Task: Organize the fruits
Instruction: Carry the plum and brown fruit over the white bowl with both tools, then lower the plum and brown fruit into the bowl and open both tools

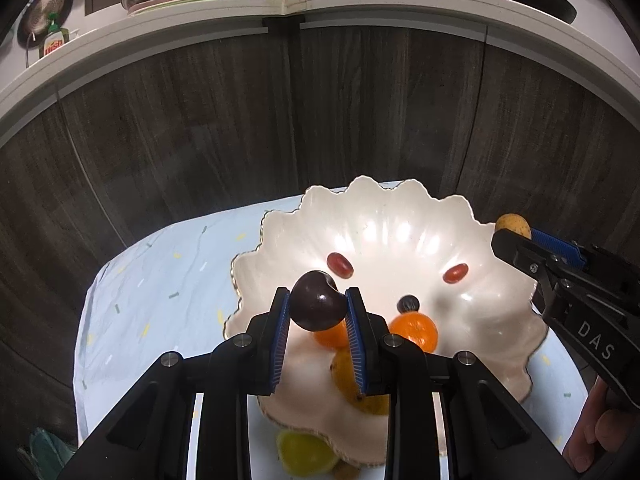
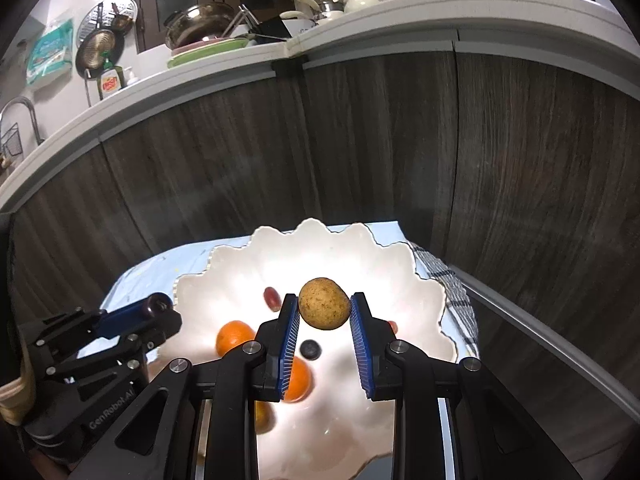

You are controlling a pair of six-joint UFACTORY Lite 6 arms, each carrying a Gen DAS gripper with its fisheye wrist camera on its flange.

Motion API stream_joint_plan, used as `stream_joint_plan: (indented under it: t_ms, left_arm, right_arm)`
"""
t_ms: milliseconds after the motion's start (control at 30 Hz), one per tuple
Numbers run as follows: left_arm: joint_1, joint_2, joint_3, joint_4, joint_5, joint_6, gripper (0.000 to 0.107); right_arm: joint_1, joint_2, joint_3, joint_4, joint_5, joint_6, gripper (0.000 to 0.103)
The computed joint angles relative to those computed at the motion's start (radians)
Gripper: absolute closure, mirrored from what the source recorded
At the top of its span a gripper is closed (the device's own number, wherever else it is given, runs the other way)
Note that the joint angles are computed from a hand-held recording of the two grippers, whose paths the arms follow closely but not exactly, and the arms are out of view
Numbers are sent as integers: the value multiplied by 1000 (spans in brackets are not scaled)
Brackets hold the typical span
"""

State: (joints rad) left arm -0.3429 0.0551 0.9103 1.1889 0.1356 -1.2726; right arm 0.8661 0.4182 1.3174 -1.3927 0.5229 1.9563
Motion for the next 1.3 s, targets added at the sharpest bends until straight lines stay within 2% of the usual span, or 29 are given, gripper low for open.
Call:
stream_joint_plan:
  t_ms: [367, 800, 867, 900, 933, 1000, 1100, 1167, 1267, 1300]
  left_arm:
    - [26, 167, 146, 35, -20, -15, 79]
    - [22, 277, 241, -22, -23, 59, 78]
    - [16, 276, 239, 39, -17, 0, 78]
    - [14, 278, 241, 38, -16, 0, 76]
    - [11, 277, 238, 71, -10, -37, 67]
    - [7, 272, 229, 190, 1, -164, 58]
    - [6, 268, 227, 179, 8, -161, 53]
    - [3, 261, 223, 193, 17, -175, 47]
    - [1, 243, 211, 237, 30, -219, 43]
    - [4, 237, 206, 237, 30, -220, 40]
  right_arm:
    - [-82, 110, 116, 77, -55, -127, 76]
    - [-120, 150, 136, 29, -82, -76, 76]
    - [-121, 154, 134, 22, -82, -68, 75]
    - [-122, 154, 130, 17, -87, -62, 75]
    - [-121, 155, 129, 12, -87, -55, 75]
    - [-119, 154, 128, 7, -80, -49, 75]
    - [-111, 148, 123, -16, -67, -32, 59]
    - [-102, 139, 111, -49, -47, 0, 38]
    - [-93, 125, 93, -83, -19, 40, 24]
    - [-92, 121, 91, -89, -16, 44, 23]
